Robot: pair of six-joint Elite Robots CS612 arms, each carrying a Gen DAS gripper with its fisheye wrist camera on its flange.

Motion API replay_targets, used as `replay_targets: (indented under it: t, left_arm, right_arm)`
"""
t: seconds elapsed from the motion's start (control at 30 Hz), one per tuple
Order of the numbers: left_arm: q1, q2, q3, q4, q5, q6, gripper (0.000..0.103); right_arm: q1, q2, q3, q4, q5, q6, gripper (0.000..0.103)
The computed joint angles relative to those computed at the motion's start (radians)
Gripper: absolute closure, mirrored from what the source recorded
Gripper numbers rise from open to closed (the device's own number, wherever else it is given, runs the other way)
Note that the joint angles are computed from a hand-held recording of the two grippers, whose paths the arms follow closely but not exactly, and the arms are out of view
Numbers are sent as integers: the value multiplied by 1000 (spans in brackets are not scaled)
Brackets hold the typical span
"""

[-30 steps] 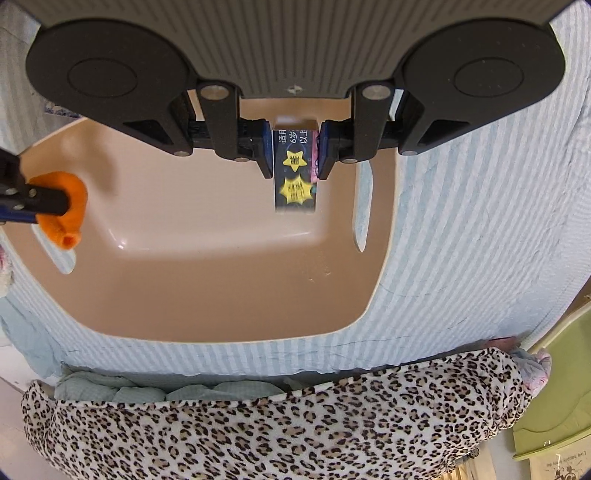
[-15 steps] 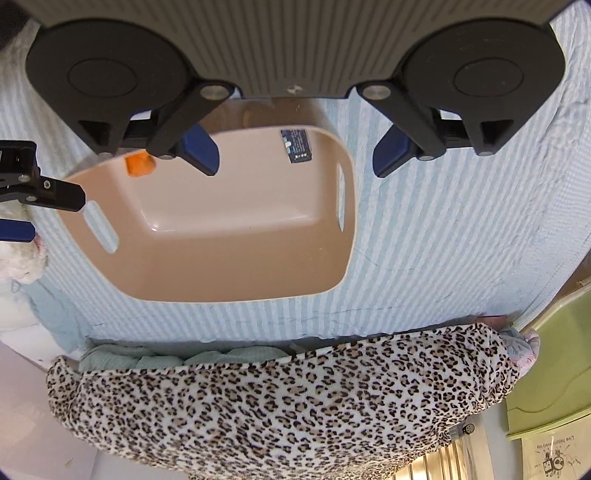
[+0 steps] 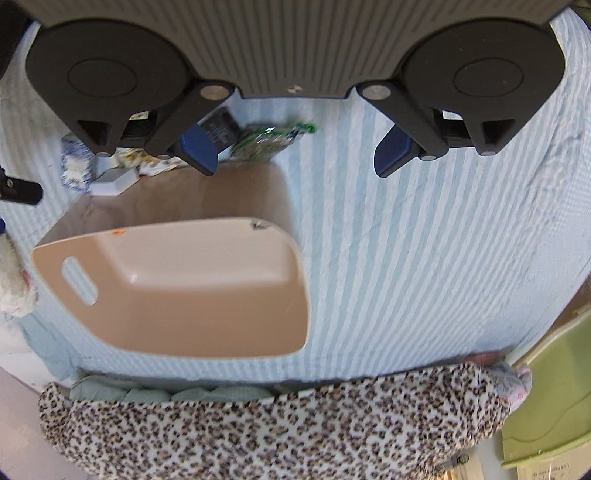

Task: Organize objects
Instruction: 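Grasp green herb packet with left gripper while right grasps blue tea box, drop both in basket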

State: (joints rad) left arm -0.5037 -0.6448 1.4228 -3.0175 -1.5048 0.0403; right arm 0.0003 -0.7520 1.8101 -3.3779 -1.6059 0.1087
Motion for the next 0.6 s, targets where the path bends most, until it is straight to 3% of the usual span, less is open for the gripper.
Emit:
replay_targets:
  t: [0.43, 0.6]
  left_arm:
    - [20, 91, -114, 115, -35, 15, 11]
    - [30, 110, -140, 149, -92, -10, 11]
  right_arm:
    - [-2, 52, -32, 112, -1, 48, 0]
    - [-6, 68, -47, 135, 8, 63, 1]
